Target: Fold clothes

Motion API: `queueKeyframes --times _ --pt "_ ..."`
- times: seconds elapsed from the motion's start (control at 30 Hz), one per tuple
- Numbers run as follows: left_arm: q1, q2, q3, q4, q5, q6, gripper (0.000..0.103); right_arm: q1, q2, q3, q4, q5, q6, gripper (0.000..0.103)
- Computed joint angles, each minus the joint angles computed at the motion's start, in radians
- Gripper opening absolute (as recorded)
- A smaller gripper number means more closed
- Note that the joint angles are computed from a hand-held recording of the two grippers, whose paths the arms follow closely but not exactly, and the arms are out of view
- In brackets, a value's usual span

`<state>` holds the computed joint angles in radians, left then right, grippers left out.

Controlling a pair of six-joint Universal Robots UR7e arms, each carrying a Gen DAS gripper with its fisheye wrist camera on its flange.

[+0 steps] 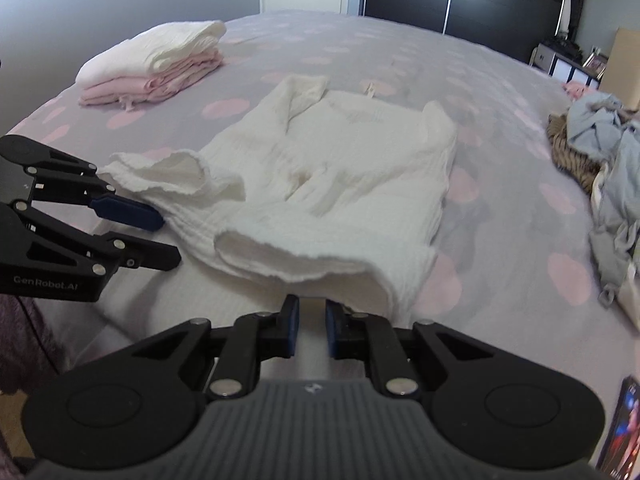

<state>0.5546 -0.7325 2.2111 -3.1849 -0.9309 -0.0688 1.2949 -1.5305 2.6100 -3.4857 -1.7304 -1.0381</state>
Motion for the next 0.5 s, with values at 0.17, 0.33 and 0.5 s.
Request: queueKeyframes --times 0.17,0.33,0.5 --pt "0.002 0.056 -0.036 -0.148 0.055 0.069 0.034 0.027 0.058 -0.046 -0.071 -0.002 0.056 0.015" --pt "0.002 0.082 -0.052 -0.263 0.076 0.116 0.038 0.026 0.086 -0.065 -0.159 0.041 0.095 0.016" --pt "-0.003 0.086 -0.055 -0.213 0.136 0.118 0.039 0.021 0.09 -0.076 -0.135 0.049 0.084 0.021"
